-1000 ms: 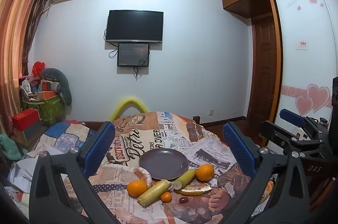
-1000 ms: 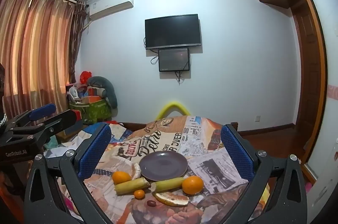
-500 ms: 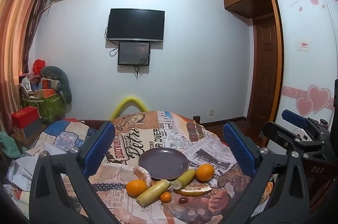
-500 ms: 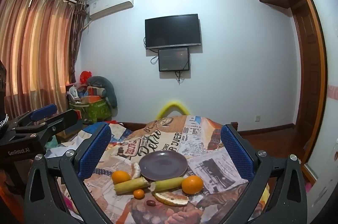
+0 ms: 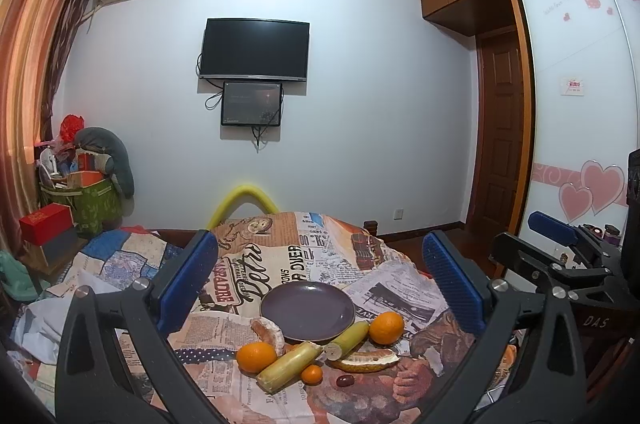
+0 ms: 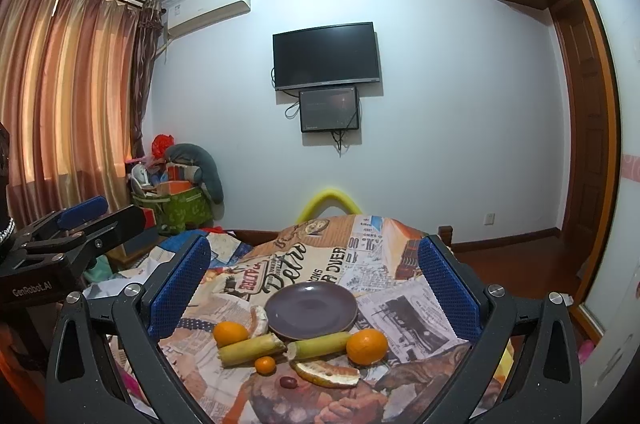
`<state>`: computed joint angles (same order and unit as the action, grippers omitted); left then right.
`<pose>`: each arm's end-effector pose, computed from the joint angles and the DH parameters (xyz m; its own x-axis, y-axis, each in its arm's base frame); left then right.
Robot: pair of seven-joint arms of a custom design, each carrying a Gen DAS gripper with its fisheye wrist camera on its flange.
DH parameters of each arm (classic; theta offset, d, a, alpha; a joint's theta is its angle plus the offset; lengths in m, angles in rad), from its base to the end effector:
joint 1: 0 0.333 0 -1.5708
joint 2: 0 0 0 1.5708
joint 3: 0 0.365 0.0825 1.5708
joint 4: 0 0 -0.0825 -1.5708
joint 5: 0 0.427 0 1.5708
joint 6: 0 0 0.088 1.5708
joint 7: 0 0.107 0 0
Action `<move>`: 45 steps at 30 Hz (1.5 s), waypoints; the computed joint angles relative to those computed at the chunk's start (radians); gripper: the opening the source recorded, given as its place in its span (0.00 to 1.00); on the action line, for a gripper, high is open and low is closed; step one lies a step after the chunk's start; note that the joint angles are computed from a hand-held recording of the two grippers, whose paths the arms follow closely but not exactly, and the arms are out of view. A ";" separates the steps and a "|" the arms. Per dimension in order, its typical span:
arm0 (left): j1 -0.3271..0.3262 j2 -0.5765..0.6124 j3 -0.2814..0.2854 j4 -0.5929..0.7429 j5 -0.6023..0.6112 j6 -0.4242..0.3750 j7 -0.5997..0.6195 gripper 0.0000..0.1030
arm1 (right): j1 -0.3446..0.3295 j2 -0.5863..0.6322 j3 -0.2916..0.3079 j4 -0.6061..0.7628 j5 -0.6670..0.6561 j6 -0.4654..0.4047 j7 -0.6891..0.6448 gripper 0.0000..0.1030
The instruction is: Organize fruits
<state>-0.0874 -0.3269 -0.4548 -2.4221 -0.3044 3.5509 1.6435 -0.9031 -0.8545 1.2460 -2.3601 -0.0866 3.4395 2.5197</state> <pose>0.4271 -0.2493 0.6201 -0.3628 -0.9307 0.0458 -0.1498 0.0097 -0.9887 0.4347 0.3376 0.5612 0.1023 -0.9926 -0.0662 -0.1228 0.0534 -0.9910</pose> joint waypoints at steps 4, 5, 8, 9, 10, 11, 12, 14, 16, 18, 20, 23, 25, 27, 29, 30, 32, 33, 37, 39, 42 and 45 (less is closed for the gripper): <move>-0.004 0.000 0.005 -0.001 0.006 0.000 -0.004 1.00 | -0.001 0.002 0.000 0.000 0.001 0.002 -0.002 1.00; -0.006 0.000 0.007 0.000 0.009 -0.001 -0.005 1.00 | -0.001 0.002 0.000 0.000 0.001 0.003 -0.002 1.00; -0.001 0.002 0.001 0.001 0.006 0.001 -0.004 1.00 | -0.002 0.002 0.001 0.001 0.003 0.005 -0.003 1.00; -0.002 0.002 0.002 0.002 0.007 0.001 -0.005 1.00 | -0.002 0.001 0.001 0.000 0.004 0.006 -0.003 1.00; -0.002 0.004 0.003 0.003 0.007 0.001 -0.006 1.00 | -0.003 0.000 0.000 -0.002 0.005 0.009 -0.003 1.00; -0.002 0.005 0.002 0.004 0.006 0.002 -0.006 1.00 | -0.003 -0.001 0.001 -0.002 0.006 0.010 -0.003 1.00; -0.002 0.005 0.001 0.006 0.005 0.000 -0.005 1.00 | -0.003 -0.002 0.001 -0.003 0.006 0.012 -0.004 1.00; -0.001 0.011 -0.001 0.009 0.004 0.002 -0.003 1.00 | -0.003 -0.003 0.000 -0.003 0.008 0.010 -0.004 1.00; -0.002 0.013 -0.002 0.009 0.001 0.004 0.000 1.00 | -0.001 -0.005 -0.001 -0.006 0.011 0.012 -0.003 1.00; -0.010 0.014 0.007 0.008 0.006 0.009 -0.002 1.00 | 0.002 -0.007 -0.004 -0.009 0.014 0.013 -0.001 1.00; -0.013 0.016 0.009 0.008 0.004 0.010 -0.001 1.00 | 0.003 -0.008 -0.004 -0.011 0.016 0.015 0.001 1.00; -0.018 0.020 0.010 0.009 0.001 0.014 0.001 1.00 | 0.005 -0.008 -0.005 -0.013 0.017 0.017 0.000 1.00; -0.024 0.022 0.014 0.009 0.002 0.016 0.001 1.00 | 0.005 -0.008 -0.006 -0.013 0.018 0.016 0.000 1.00; -0.033 0.022 0.023 0.007 0.007 0.018 -0.003 1.00 | 0.006 -0.009 -0.005 -0.013 0.019 0.016 0.000 1.00; -0.040 0.024 0.030 0.007 0.011 0.019 -0.006 1.00 | 0.006 -0.009 -0.006 -0.014 0.019 0.017 0.000 1.00; -0.039 0.023 0.030 0.006 0.010 0.019 -0.005 1.00 | 0.007 -0.009 -0.006 -0.014 0.020 0.018 0.000 1.00; -0.037 0.024 0.026 0.007 0.006 0.021 -0.003 1.00 | 0.008 -0.011 -0.007 -0.015 0.021 0.018 0.000 1.00; -0.040 0.023 0.029 0.007 0.008 0.019 -0.003 1.00 | 0.009 -0.013 -0.007 -0.015 0.022 0.016 0.000 1.00; -0.053 0.017 0.047 0.002 0.023 0.019 -0.013 1.00 | 0.011 -0.010 -0.009 -0.015 0.021 0.016 0.000 1.00; -0.050 0.015 0.045 0.001 0.023 0.019 -0.014 1.00 | 0.013 -0.010 -0.010 -0.015 0.021 0.015 0.000 1.00; -0.049 0.014 0.043 0.000 0.025 0.019 -0.018 1.00 | 0.014 -0.007 -0.010 -0.015 0.020 0.016 -0.002 1.00; -0.051 0.013 0.045 -0.001 0.029 0.019 -0.023 1.00 | 0.015 -0.005 -0.011 -0.015 0.020 0.014 -0.003 1.00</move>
<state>-0.1382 -0.3143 -0.4094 -2.4234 -0.2749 3.5701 1.6201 -0.8883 -0.8600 1.2347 -2.3751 -0.0664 3.4539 2.5162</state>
